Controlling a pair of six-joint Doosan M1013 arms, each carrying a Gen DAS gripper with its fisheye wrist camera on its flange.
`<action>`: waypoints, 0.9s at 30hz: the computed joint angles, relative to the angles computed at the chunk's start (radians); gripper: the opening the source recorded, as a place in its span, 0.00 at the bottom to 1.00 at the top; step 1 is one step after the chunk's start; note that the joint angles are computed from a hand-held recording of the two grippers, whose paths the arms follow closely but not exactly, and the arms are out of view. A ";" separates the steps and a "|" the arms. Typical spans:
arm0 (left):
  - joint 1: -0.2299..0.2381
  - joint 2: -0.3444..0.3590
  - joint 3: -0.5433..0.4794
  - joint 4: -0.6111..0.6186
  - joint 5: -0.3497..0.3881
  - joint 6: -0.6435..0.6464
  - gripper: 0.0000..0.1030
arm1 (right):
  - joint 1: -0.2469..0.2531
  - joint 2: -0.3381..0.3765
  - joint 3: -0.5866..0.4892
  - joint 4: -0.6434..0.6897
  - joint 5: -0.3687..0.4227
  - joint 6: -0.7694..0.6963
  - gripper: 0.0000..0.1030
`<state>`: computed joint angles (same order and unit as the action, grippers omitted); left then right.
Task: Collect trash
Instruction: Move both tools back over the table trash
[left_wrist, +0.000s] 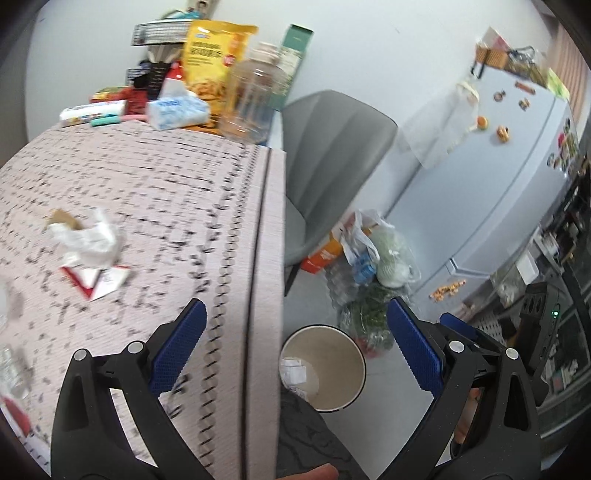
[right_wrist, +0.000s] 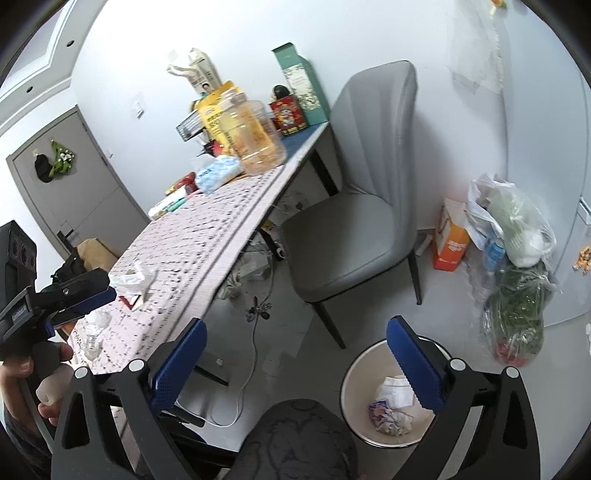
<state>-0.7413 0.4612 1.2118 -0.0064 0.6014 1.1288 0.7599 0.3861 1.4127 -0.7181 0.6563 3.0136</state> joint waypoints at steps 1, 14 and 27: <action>0.002 -0.013 0.018 0.020 -0.009 -0.021 0.94 | 0.003 0.006 -0.011 0.007 0.001 -0.015 0.93; 0.040 -0.147 0.234 0.307 -0.104 -0.413 0.94 | 0.032 0.090 -0.169 0.122 0.019 -0.233 0.93; 0.070 -0.263 0.407 0.558 -0.166 -0.751 0.89 | 0.060 0.161 -0.293 0.209 0.041 -0.410 0.93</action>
